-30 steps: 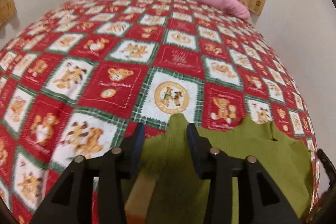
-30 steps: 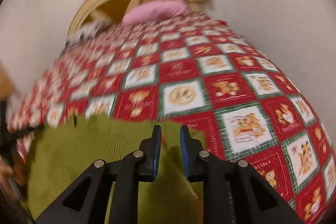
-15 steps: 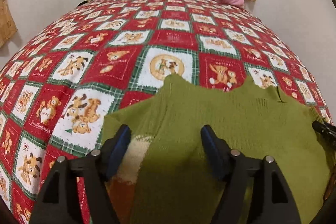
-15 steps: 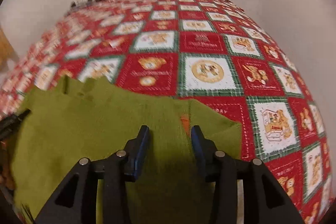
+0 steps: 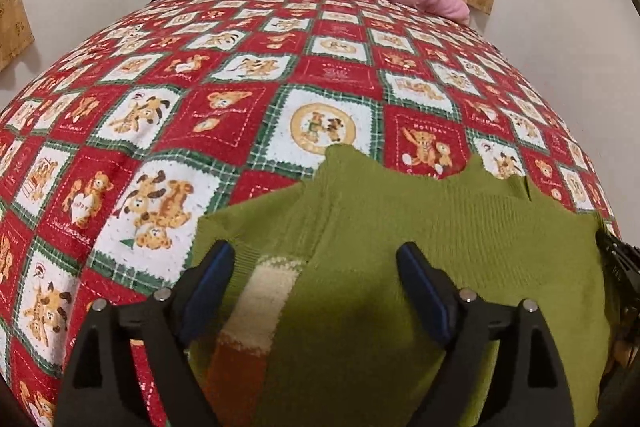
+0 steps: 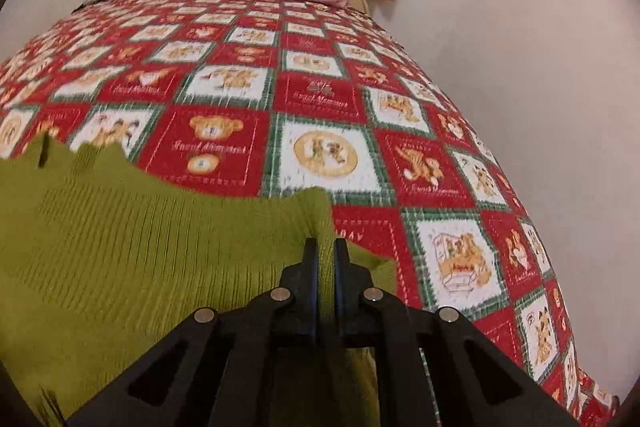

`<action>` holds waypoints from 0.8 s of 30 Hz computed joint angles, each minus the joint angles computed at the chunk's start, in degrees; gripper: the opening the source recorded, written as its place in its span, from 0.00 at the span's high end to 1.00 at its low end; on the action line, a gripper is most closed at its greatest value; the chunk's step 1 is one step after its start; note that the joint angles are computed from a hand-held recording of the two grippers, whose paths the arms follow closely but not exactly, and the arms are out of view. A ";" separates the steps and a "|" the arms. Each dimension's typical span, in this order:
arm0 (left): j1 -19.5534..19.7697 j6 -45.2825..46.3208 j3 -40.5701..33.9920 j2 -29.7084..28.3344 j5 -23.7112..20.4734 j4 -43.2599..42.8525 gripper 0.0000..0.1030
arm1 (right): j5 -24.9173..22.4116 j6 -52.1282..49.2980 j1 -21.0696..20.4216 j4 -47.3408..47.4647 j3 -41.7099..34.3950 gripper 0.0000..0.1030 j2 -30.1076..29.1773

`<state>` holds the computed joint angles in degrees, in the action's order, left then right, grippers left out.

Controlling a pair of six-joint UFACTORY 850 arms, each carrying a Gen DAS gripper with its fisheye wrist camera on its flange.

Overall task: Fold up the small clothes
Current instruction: 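Lay the hem down over the collar and open both tools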

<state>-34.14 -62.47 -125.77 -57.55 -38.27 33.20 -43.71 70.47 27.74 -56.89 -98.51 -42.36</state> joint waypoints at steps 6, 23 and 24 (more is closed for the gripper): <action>-0.02 0.13 -0.77 -0.47 -1.06 -0.06 0.10 | 13.03 14.19 -1.86 -6.88 9.17 0.85 6.83; -0.77 5.94 -8.64 -4.07 -12.92 -3.19 0.00 | 18.34 32.36 5.53 -13.70 33.08 0.82 22.53; -1.41 4.51 -5.18 -1.67 -13.35 -1.53 0.00 | 18.71 32.55 5.32 -13.77 33.14 0.82 22.55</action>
